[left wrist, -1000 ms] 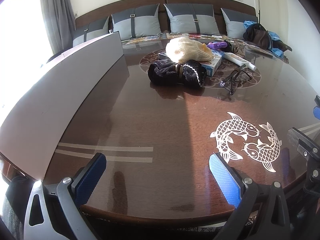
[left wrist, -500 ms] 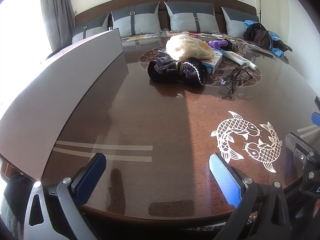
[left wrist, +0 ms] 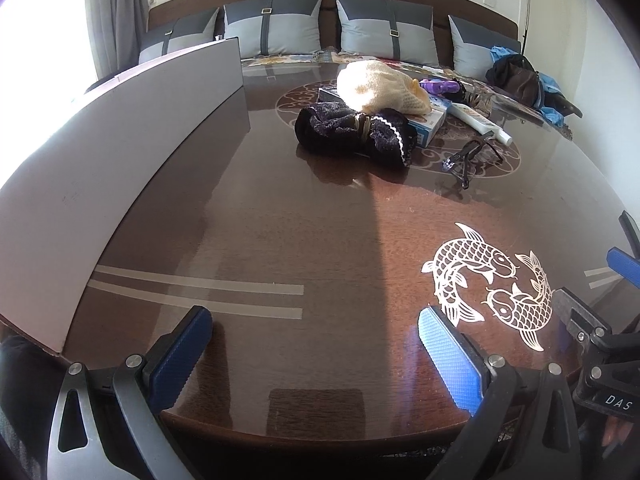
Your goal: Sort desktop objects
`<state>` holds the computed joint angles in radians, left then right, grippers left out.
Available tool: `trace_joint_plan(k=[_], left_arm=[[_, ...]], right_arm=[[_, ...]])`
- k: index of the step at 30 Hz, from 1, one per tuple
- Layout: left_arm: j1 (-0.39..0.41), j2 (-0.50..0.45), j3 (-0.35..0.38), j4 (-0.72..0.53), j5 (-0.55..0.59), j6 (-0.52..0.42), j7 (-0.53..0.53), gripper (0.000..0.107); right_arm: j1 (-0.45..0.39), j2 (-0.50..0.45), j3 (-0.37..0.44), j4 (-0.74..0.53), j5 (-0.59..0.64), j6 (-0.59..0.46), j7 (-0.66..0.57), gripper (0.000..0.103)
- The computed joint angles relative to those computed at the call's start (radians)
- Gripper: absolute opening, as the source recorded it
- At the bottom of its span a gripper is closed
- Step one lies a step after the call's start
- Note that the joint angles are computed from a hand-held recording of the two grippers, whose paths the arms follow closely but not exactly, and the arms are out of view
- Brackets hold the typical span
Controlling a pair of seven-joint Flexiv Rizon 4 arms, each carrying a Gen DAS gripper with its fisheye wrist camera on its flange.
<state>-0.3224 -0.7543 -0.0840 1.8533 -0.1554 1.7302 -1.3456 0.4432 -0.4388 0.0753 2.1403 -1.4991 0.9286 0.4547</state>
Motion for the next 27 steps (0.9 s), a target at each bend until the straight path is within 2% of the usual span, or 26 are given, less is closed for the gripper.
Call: trace_joint_plan(k=[5, 8, 10, 13, 14, 17, 19, 22, 27], left_arm=[[0.005, 0.001, -0.004, 0.000, 0.002, -0.003, 0.001, 0.103], [0.015, 0.008, -0.012, -0.006, 0.004, -0.039, 0.012, 0.103], [-0.005, 0.020, 0.014, -0.031, -0.010, -0.126, 0.012, 0.103], [-0.082, 0.023, 0.109, -0.112, -0.018, -0.302, -0.047, 0.103], [-0.076, 0.017, 0.103, -0.142, -0.002, -0.345, -0.063, 0.103], [0.013, -0.007, -0.024, -0.208, -0.050, -0.412, -0.016, 0.103], [-0.002, -0.031, -0.017, -0.280, -0.059, -0.424, -0.053, 0.103], [-0.093, -0.100, 0.091, -0.444, -0.017, -0.424, -0.164, 0.103], [-0.229, -0.283, 0.319, -0.813, 0.112, -0.633, -0.364, 0.103]], right_arm=[[-0.010, -0.006, -0.003, -0.003, -0.005, 0.025, 0.010, 0.103], [-0.014, -0.009, -0.004, -0.003, 0.008, 0.033, 0.003, 0.103], [-0.016, -0.011, -0.004, -0.004, 0.024, 0.038, -0.005, 0.103], [-0.020, -0.009, -0.009, -0.001, 0.034, 0.053, 0.001, 0.103], [-0.022, -0.009, -0.011, 0.000, 0.027, 0.060, 0.007, 0.103], [-0.020, -0.010, -0.014, -0.005, 0.012, 0.063, 0.007, 0.103], [-0.016, -0.011, -0.014, -0.009, 0.007, 0.057, -0.002, 0.103], [-0.019, -0.008, -0.013, -0.009, -0.013, 0.066, 0.007, 0.103], [-0.043, 0.002, -0.012, 0.001, -0.057, 0.095, 0.060, 0.103]])
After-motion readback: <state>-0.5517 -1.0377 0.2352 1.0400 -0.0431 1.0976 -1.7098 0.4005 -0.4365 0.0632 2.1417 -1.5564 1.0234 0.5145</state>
